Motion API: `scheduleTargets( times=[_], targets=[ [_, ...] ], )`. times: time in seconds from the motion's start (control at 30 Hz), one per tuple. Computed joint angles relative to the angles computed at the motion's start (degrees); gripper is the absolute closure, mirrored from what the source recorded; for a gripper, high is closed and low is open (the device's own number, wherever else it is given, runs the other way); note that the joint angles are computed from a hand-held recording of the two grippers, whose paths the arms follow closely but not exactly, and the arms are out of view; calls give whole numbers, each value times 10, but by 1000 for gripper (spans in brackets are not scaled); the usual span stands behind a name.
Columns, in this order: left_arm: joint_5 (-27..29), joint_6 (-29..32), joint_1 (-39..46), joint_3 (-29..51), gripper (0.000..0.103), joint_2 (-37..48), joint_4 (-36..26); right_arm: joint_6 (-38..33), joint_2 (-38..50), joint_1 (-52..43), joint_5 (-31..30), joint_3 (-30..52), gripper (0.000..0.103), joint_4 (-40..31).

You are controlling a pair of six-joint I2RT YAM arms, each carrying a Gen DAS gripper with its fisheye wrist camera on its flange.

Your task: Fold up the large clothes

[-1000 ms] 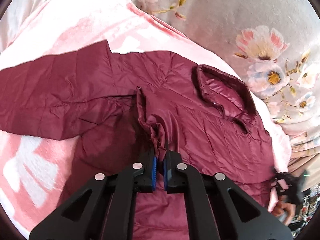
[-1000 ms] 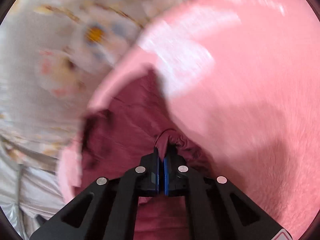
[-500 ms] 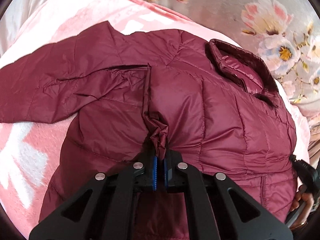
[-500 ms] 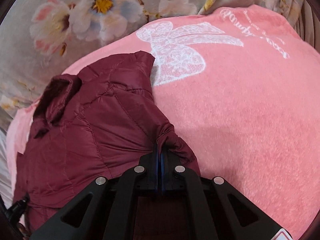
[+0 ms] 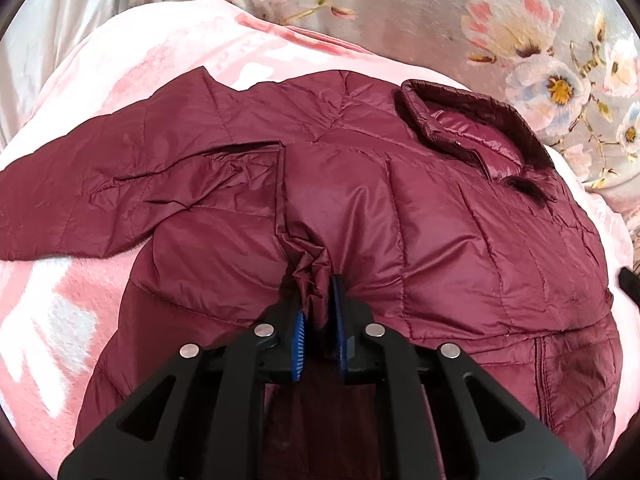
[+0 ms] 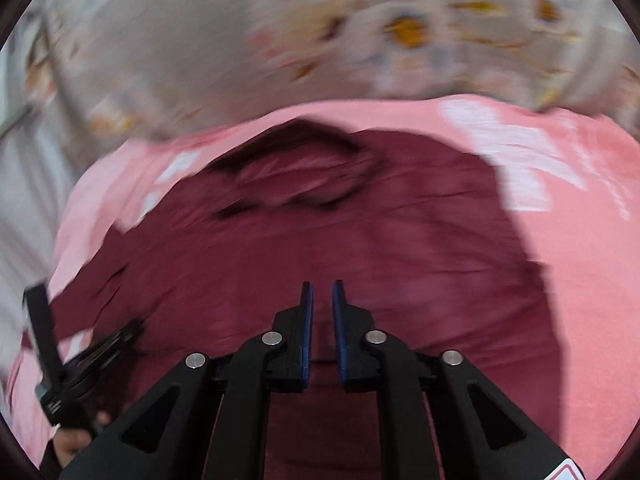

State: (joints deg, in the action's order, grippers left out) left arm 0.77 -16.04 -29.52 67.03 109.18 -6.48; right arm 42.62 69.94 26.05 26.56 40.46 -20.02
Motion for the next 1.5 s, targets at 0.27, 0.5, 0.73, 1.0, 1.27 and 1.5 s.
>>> scheduleTargets(
  times=[0.27, 0.5, 0.73, 1.0, 1.27, 1.5],
  targets=[
    [13, -3, 4, -6, 89, -1, 10, -17, 193, 18, -39, 51, 99, 60],
    [16, -5, 3, -9, 88, -2, 13, -18, 215, 48, 17, 50, 100, 68],
    [13, -5, 3, -9, 88, -3, 12, -21, 238, 63, 52, 74, 100, 46],
    [120, -67, 61, -65, 84, -43, 57, -22, 235, 60, 47, 70, 99, 52],
    [164, -67, 318, -148, 35, -192, -1, 58, 124, 117, 57, 15, 67, 23],
    [195, -109, 529, 25, 35, -40, -78, 159, 91, 243, 84, -10, 61, -45]
  ],
)
